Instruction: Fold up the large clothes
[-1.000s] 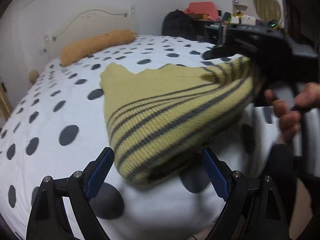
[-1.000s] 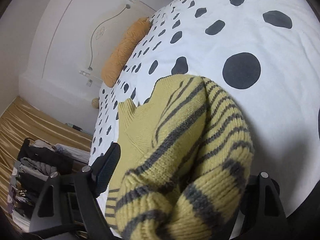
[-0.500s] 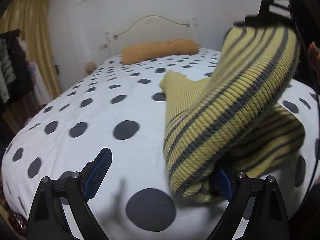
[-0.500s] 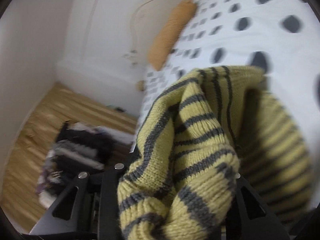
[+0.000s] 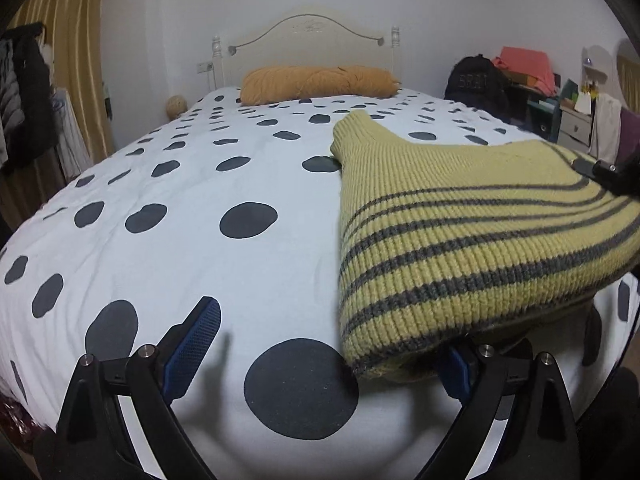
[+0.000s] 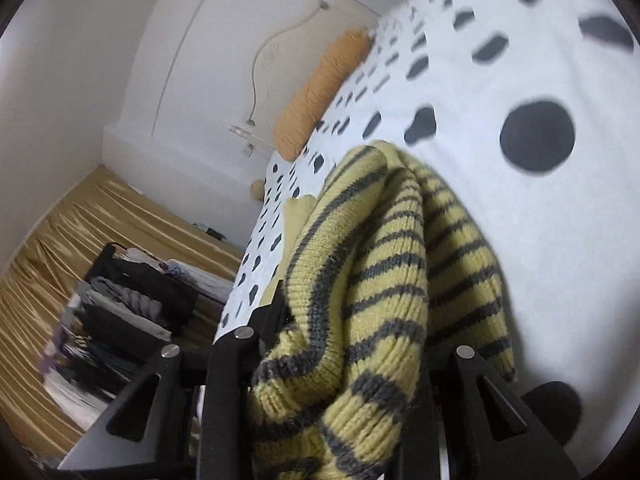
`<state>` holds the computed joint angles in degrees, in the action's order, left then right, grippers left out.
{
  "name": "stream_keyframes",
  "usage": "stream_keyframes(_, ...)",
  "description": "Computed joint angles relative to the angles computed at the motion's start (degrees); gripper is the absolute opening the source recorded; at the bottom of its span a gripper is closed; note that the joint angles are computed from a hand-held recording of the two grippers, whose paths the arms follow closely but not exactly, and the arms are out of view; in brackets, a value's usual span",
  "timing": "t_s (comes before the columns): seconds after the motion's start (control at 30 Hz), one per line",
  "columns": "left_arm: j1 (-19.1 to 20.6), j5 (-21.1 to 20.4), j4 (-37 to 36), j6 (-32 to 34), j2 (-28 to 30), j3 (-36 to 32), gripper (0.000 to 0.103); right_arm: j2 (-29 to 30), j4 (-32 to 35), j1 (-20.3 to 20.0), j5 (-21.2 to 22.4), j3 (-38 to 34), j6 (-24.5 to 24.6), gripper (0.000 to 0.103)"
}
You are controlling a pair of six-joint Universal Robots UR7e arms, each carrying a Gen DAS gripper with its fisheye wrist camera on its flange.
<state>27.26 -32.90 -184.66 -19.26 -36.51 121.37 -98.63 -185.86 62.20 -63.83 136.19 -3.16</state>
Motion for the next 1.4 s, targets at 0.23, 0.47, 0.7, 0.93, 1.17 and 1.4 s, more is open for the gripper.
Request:
stream_keyframes(0.23,0.81,-2.68,5.24,-4.69,-1.00,-0.09,0.100,2.03,0.58,-5.49,1.62,-0.22,-0.85,0.028)
stream_keyframes(0.47,-2.16,-2.86,19.67,-11.98,-11.02,4.78,0.098,-7.84,2.63,2.25,-18.07,0.85,-0.49,0.047)
stream_keyframes(0.7,0.21,-11.95,31.63,-18.07,-18.69,-2.59,0.089,-11.88,23.11,17.72,-33.83,-5.25,0.21,0.049)
stream_keyframes(0.93,4.80,-25.59,42.09,-13.03,-7.64,-20.97,0.095,0.09,30.57,25.86,-47.80,-11.76,4.47,0.049)
stream_keyframes(1.17,10.99,-33.03,39.46,-16.24,-2.35,-20.97,0.103,-3.39,33.88,10.61,-36.31,-8.27,4.85,0.000)
stream_keyframes(1.4,8.64,-24.38,45.30,-10.24,-2.85,-29.58,0.087,-3.50,31.83,18.63,-43.78,-11.18,0.64,0.006)
